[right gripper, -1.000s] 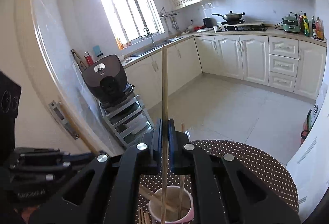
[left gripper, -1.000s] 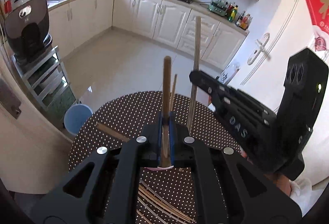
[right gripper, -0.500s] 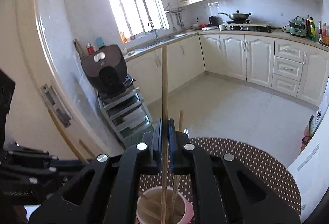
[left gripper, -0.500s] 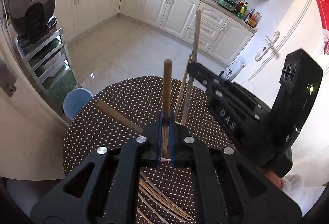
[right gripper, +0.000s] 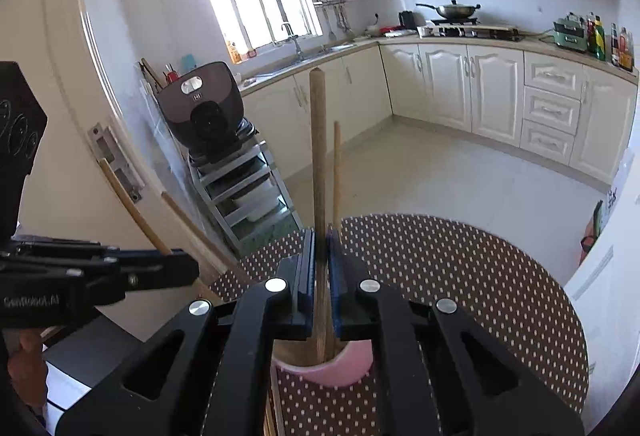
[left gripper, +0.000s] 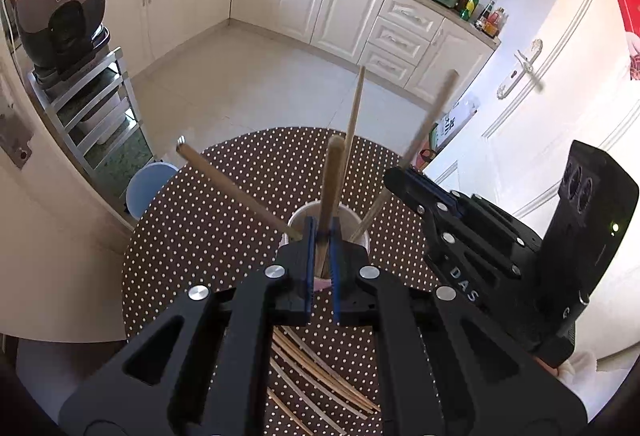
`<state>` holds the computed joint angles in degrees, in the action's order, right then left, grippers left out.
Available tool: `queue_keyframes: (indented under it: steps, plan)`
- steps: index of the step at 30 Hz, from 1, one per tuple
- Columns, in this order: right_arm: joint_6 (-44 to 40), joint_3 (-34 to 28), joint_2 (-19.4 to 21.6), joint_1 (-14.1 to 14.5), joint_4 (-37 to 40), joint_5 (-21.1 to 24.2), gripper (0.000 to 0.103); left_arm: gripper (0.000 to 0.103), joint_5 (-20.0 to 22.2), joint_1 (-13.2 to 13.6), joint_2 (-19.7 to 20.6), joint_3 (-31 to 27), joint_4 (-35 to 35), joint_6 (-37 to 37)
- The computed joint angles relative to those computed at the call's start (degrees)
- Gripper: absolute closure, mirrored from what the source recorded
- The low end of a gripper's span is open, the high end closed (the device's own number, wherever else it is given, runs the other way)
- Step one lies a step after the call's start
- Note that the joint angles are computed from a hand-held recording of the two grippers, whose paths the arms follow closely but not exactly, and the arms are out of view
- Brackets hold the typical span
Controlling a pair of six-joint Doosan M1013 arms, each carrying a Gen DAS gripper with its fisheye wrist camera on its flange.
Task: Organize utensils
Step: 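Lift the chopstick with the right gripper and drop it into the pink cup, then return the right gripper to the pile and pinch another chopstick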
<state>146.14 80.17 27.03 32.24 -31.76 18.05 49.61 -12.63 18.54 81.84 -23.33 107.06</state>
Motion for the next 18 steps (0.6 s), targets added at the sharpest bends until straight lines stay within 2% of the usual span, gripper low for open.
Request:
queue_keyframes:
  steps: [11,13,15,16,17,18]
  plan:
    - [-1.9,1.63,-0.95,1.17,4.99,1.84,0.094,0.095,1.48,-0.01,-1.23,1.17,2.83,-1.26]
    - [-1.36,2.0,-1.31,1.38,5.37,1.96,0.093,0.091,1.0,-0.12,-1.89,1.82,3.34,-1.33]
    - [-0.3,2.21,-1.62,1.63,4.91,2.33,0.089,0.078,0.87,0.07,-2.35,2.26,3.31,-1.2]
    - [0.05,2.25,-1.82,1.83,4.92,2.82,0.083,0.073,0.65,0.16,-2.67,2.58,3.29,-1.26]
    - [1.16,2.41,-2.08,2.07,3.87,3.17,0.077,0.058,0.42,0.26,-2.9,2.84,3.22,-1.24]
    - [2.43,2.58,-2.31,2.27,2.48,3.46,0.075,0.051,-0.35,0.43,-3.45,3.46,2.85,-0.97]
